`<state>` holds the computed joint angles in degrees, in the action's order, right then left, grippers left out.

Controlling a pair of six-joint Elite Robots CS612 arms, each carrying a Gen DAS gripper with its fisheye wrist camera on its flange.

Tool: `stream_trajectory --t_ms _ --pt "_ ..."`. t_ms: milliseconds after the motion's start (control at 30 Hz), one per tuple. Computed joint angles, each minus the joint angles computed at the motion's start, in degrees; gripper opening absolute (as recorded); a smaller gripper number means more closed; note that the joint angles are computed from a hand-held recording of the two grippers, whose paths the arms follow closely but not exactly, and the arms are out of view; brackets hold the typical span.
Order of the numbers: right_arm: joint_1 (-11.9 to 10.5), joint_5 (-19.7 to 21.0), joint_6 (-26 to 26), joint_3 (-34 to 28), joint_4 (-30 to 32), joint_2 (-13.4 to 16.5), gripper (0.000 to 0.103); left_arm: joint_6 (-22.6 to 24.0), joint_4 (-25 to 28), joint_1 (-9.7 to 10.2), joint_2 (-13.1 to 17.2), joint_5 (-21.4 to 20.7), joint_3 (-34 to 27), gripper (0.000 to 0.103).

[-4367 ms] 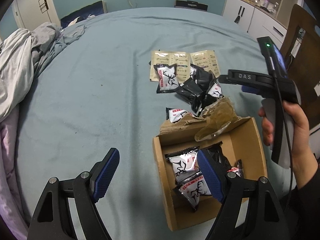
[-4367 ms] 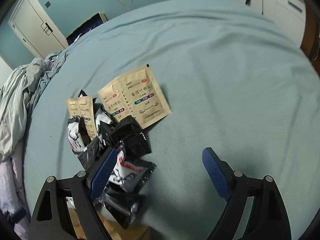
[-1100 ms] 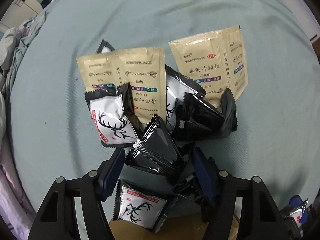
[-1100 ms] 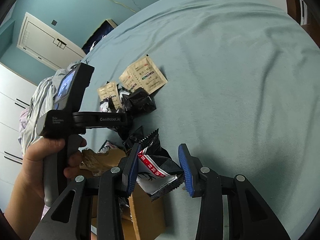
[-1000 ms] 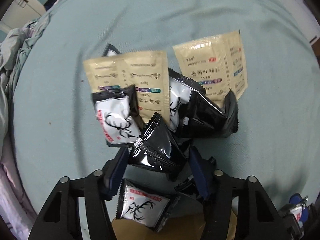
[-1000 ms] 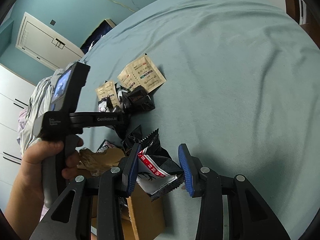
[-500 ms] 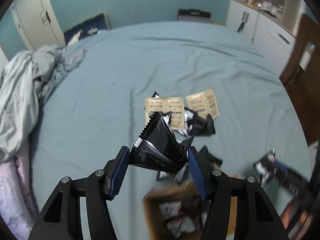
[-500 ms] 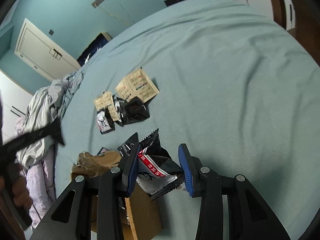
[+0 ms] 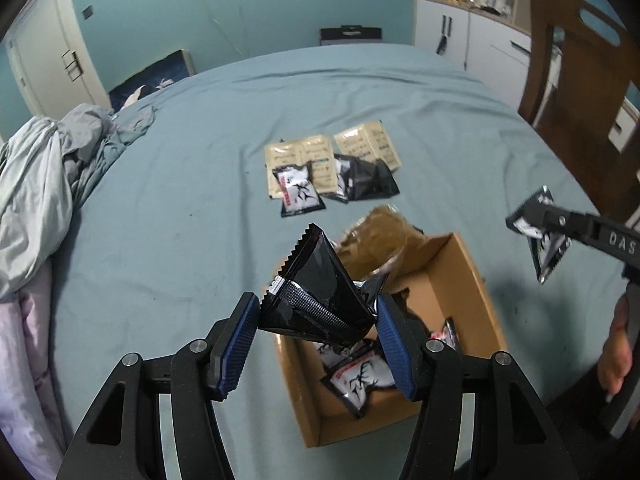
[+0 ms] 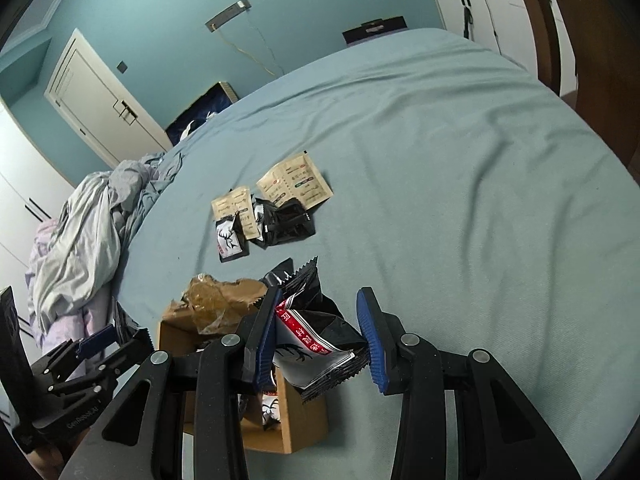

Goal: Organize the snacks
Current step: 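Move the left tool over the box and open it to drop the black packet, then lower the held packet into the box and open the right tool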

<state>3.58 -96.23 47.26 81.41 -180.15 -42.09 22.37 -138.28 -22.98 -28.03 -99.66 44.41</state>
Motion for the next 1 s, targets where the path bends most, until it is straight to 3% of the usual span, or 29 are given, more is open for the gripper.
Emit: stream_trajectory --t_ms 233,367,667,800,1000 --pt "0.4 -0.2 -3.1 -1.4 1.0 0.6 0.037 3.6 0.8 -0.26 -0.6 -0.4 1.5 0.066" --pt "0.5 -0.6 -4.1 -1.8 1.5 0.8 0.037 2.8 0.4 -0.08 -0.4 0.3 1.2 0.086" --pt "1.0 -0.1 -7.8 -2.2 -0.5 1.2 0.037 -4.2 -0.3 0.5 1.2 4.2 -1.9 0.087" --pt "1.9 -2.3 -11.8 -3.1 -0.6 1.6 0.037 -5.6 -0.2 0.65 1.6 5.6 -2.6 0.087" --pt "2.3 -0.1 -14.6 -4.2 -0.6 2.3 0.037 -7.4 0.2 0.83 2.1 6.9 -3.6 0.087"
